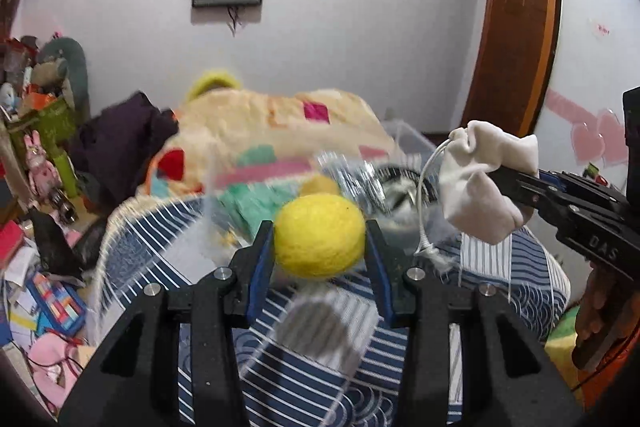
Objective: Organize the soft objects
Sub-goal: 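Lower the ball and pouch into the clear box and open both grippers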
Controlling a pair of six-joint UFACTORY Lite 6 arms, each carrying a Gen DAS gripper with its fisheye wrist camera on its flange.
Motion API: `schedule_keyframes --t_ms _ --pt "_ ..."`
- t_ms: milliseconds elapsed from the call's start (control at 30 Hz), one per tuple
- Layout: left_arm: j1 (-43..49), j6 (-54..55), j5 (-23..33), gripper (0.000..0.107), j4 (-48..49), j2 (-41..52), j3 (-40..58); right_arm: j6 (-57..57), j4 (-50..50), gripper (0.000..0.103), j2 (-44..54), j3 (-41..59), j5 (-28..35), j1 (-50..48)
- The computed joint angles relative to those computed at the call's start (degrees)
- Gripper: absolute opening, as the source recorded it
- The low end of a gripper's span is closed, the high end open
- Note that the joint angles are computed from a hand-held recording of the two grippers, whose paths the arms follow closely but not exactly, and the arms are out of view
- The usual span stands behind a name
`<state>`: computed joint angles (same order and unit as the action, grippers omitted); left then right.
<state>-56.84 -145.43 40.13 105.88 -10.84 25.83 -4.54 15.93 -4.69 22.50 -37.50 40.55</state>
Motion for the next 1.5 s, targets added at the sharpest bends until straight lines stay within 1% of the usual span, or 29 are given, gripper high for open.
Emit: schedule_keyframes --t_ms 100,233,333,467,633,767,867,967,1000,1033,1100,1200,1367,1433,1500 --pt "1.15 3.09 1.44 0.043 -1.65 -1.82 0.26 -1.48 1.06 0.022 0.51 2.92 0.07 -0.34" --pt "3.46 3.53 1.61 0.044 -0.99 -0.7 1.43 -3.99 3.69 0.022 2.46 6.46 -1.31 0.51" --pt "6.92 1.74 -0.64 0.044 2.35 2.9 3.49 -5.56 5.4 0.023 7.24 10.11 -2.67 1.25" --pt "10.52 -0.88 -3.37 0.044 6.6 7.69 5.87 -2.44 2.33 0.023 15.78 15.79 -1.29 0.38" --pt "13.67 -4.91 -5.68 0.043 11.79 13.79 8.79 -4.91 4.35 0.023 24.67 21.92 2.04 0.81" --pt "15.16 -6.24 -6.94 0.044 14.08 18.26 11.16 -6.91 5.62 0.023 26.94 23.7 4.23 0.74" --pt "15.79 -8.43 -7.4 0.044 15.8 19.2 11.47 -7.77 5.9 0.024 26.47 23.6 5.2 0.31" --pt "16.11 -8.97 -8.4 0.047 15.97 18.43 11.05 -10.77 9.03 0.03 25.06 22.6 5.57 0.77" --pt "16.14 -8.92 -8.63 0.048 15.8 18.14 10.91 -11.13 9.3 0.035 24.87 22.63 5.8 0.64" --pt "16.31 -8.8 -8.92 0.051 15.62 17.72 10.69 -10.93 9.17 0.038 23.73 21.66 6.01 0.66" --pt "16.14 -8.38 -9.22 0.055 15.03 16.17 9.6 -9.95 8.32 0.053 22.5 20.41 5.63 0.54" --pt "14.14 -5.5 -8.0 0.056 11.31 13.58 7.97 -9.27 8.42 0.065 19.45 17.05 3.58 1.03" --pt "9.54 0.1 -5.33 0.056 3.99 6.62 4.68 -9.65 10.05 0.066 11.15 10.85 1.63 2.91" --pt "6.01 4.32 -2.34 0.056 -1.23 2.56 3.5 -11.48 12.22 0.067 6.63 8.55 1.29 4.17" --pt "3.0 7.51 0.44 0.057 -4.84 -0.8 2.71 -12.82 13.83 0.071 2.89 6.8 0.89 5.21"
